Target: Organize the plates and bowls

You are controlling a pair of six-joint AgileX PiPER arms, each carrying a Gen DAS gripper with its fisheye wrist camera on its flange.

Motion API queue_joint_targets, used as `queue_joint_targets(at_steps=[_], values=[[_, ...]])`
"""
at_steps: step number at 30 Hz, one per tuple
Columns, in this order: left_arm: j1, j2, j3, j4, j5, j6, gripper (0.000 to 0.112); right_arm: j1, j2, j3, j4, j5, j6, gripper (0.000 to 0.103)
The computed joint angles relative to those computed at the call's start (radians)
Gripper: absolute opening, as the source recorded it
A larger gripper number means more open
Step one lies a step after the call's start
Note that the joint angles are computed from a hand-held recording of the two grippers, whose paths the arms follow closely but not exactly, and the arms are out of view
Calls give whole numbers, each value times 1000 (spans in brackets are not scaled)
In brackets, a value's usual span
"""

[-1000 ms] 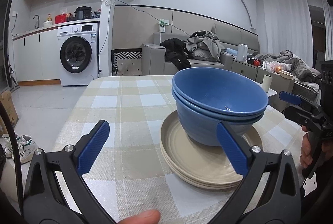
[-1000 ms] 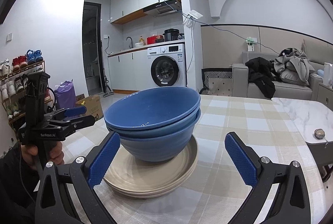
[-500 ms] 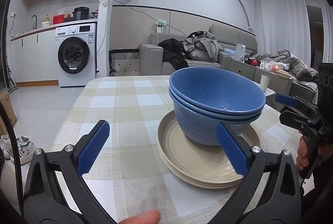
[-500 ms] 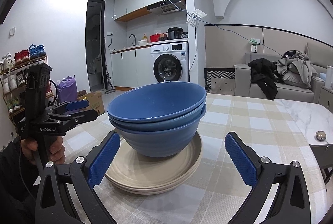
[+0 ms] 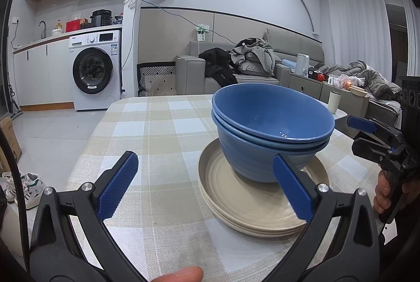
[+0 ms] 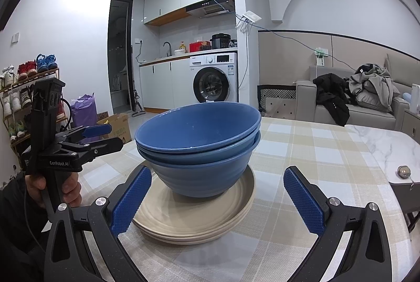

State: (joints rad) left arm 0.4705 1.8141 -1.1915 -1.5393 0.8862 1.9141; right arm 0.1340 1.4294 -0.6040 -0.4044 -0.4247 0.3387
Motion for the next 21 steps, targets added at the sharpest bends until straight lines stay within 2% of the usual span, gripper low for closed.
queue_joint_targets(at_steps=[21], values=[[-1, 3, 1, 0, -1, -1, 102, 7, 6, -9, 2, 16, 7, 103]])
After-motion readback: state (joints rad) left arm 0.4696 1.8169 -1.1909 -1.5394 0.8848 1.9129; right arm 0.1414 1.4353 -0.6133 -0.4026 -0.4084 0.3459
